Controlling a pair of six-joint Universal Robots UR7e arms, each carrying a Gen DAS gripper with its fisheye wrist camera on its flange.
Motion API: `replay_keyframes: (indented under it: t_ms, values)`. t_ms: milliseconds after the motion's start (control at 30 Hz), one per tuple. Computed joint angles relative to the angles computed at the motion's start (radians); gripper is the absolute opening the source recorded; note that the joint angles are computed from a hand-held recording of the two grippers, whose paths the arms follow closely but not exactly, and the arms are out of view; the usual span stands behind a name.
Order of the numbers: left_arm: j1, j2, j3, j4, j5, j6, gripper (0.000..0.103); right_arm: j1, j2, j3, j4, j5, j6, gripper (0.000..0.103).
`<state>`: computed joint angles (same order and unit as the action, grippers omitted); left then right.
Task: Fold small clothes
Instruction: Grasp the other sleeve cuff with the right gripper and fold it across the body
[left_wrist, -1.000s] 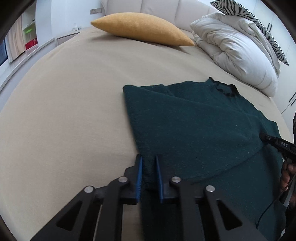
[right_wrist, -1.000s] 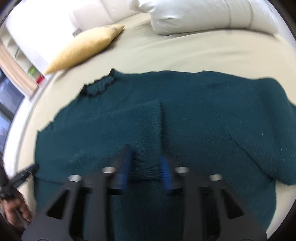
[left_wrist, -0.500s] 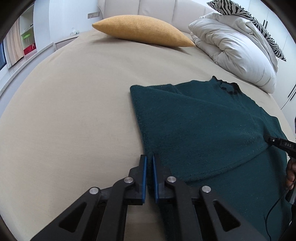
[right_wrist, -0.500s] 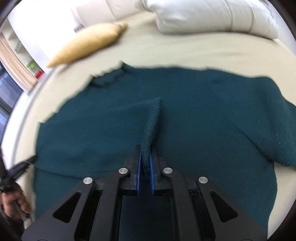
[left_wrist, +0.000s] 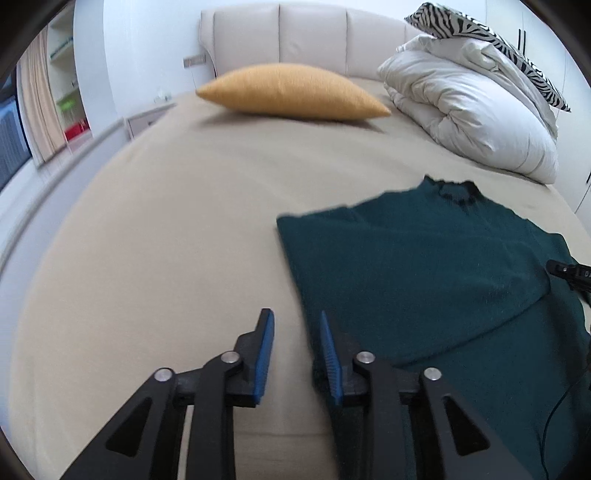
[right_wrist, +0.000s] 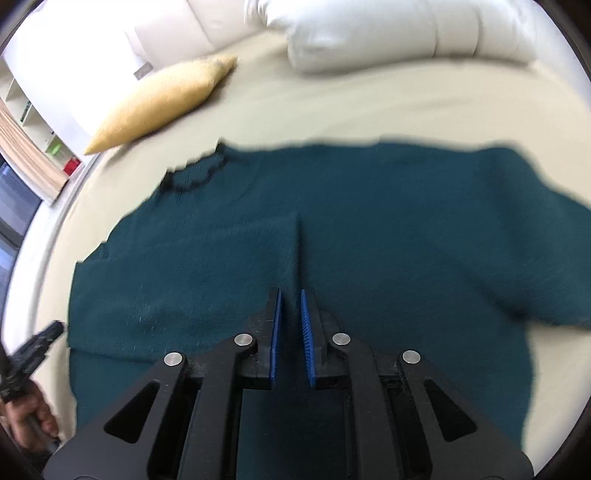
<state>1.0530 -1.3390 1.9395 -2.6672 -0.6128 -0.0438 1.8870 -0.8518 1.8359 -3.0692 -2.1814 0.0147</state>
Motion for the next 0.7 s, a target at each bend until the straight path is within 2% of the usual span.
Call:
replay_keyframes:
  t_ms: [33,100,200,233,267,300,367,400,433,500,533,567,600,667,700]
  values:
    - [-0.012,0.014,-0.003,-0.041,0.009,0.031,0.037,0.011,0.003,-0.004,-0.030,-0.021,-0.009,0.011]
    - [-0.017,0.041,-0.018,-0.064,-0.002,0.058,0.041,0.013,0.001,-0.013,-0.051,0.014,-0.028,0.011]
    - [0.000,0.097,-0.057,-0.042,-0.035,0.034,0.041,-0.001,0.015,-0.030,-0.050,0.116,-0.063,0.011]
    - [0.017,0.122,-0.080,0.009,-0.043,-0.003,0.041,-0.017,0.025,-0.038,-0.038,0.151,-0.062,0.013]
    - [0.040,0.145,-0.097,0.042,-0.058,-0.037,0.041,-0.032,0.039,-0.051,-0.012,0.155,-0.047,0.016]
    - [0.054,0.156,-0.099,0.033,-0.067,-0.043,0.043,-0.056,0.052,-0.066,0.019,0.164,-0.028,0.015]
    - [0.056,0.156,-0.083,-0.026,-0.072,-0.012,0.043,-0.113,0.021,-0.019,-0.038,0.276,-0.001,0.009]
    - [0.054,0.154,-0.083,-0.028,-0.074,-0.016,0.043,-0.125,-0.003,0.003,-0.050,0.294,0.022,0.015]
    - [0.054,0.150,-0.084,-0.026,-0.082,-0.023,0.043,-0.125,-0.018,0.020,-0.079,0.270,0.028,0.019]
    - [0.050,0.137,-0.082,-0.007,-0.088,-0.055,0.044,-0.120,-0.059,0.059,-0.157,0.169,0.022,0.022]
    - [0.040,0.123,-0.075,0.006,-0.087,-0.084,0.045,-0.136,-0.110,0.103,-0.205,0.175,0.035,0.024]
    - [0.030,0.111,-0.063,-0.002,-0.092,-0.095,0.048,-0.160,-0.175,0.157,-0.250,0.203,0.053,0.037]
    - [0.017,0.103,-0.051,-0.013,-0.094,-0.097,0.052,-0.177,-0.229,0.203,-0.291,0.198,0.070,0.054]
    - [-0.014,0.090,-0.027,-0.024,-0.094,-0.092,0.056,-0.208,-0.326,0.295,-0.394,0.166,0.100,0.062]
    - [-0.025,0.087,-0.019,-0.024,-0.104,-0.087,0.059,-0.231,-0.374,0.332,-0.427,0.163,0.117,0.062]
